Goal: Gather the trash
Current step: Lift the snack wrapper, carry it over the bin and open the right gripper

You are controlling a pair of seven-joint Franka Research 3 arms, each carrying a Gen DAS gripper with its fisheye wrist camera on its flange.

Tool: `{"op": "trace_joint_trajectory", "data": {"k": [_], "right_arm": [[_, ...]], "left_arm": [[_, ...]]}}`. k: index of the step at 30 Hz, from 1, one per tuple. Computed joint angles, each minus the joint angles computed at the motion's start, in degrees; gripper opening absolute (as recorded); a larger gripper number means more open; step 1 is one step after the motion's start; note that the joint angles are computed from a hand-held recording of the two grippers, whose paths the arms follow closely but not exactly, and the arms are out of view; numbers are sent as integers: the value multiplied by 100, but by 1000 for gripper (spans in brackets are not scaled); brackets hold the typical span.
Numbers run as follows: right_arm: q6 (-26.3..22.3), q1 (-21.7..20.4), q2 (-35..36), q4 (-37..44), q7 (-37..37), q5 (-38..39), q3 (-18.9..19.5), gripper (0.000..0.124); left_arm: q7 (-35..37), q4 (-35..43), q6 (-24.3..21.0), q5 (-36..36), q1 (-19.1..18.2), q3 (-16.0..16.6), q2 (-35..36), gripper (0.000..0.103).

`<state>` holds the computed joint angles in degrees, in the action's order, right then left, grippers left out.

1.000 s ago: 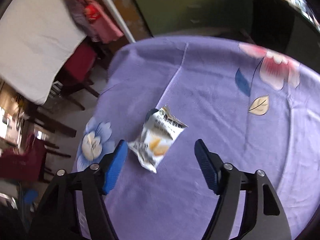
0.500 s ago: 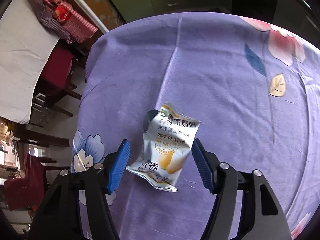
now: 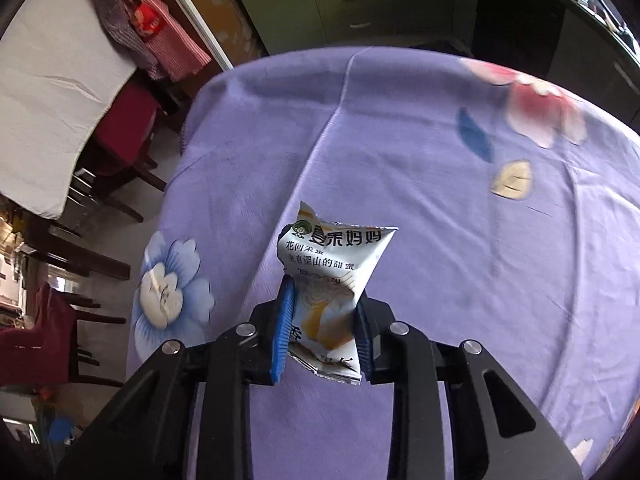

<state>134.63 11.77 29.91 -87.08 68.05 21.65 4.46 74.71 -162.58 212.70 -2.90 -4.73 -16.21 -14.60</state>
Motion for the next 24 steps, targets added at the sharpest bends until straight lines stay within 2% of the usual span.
{"op": "trace_joint_trajectory", "data": {"k": [2, 7, 12, 15, 17, 19, 22, 24], "right_arm": [[113, -266, -419, -504, -399, 332, 79, 28], [12, -770, -1285, -1430, -1299, 1219, 31, 28], [-99, -1106, -2041, -2212, -2005, 2029, -302, 28], [-71, -1370, -2463, -2579, -2327, 2379, -636, 28], [19, -1547, -2615, -2696, -2396, 2504, -857, 28], [152, -1743, -2651, -2714, -2330, 2531, -1058, 29], [560, -2070, -2495, -2575, -2083, 2401, -1312, 29], [819, -2297, -2229, -2348, -1850, 2208, -1430, 29]], "left_arm": [[48, 44, -60, -43, -12, -66, 19, 96], [160, 156, -210, -101, -75, -191, 39, 96], [664, 327, -383, -654, 5, -706, 67, 96], [934, 466, -412, -957, -18, -925, 161, 96], [1011, 572, -384, -1060, -110, -948, 277, 96], [943, 669, -360, -971, -292, -815, 396, 96], [827, 893, -394, -795, -540, -628, 614, 96], [937, 1072, -438, -887, -657, -630, 763, 96]]}}
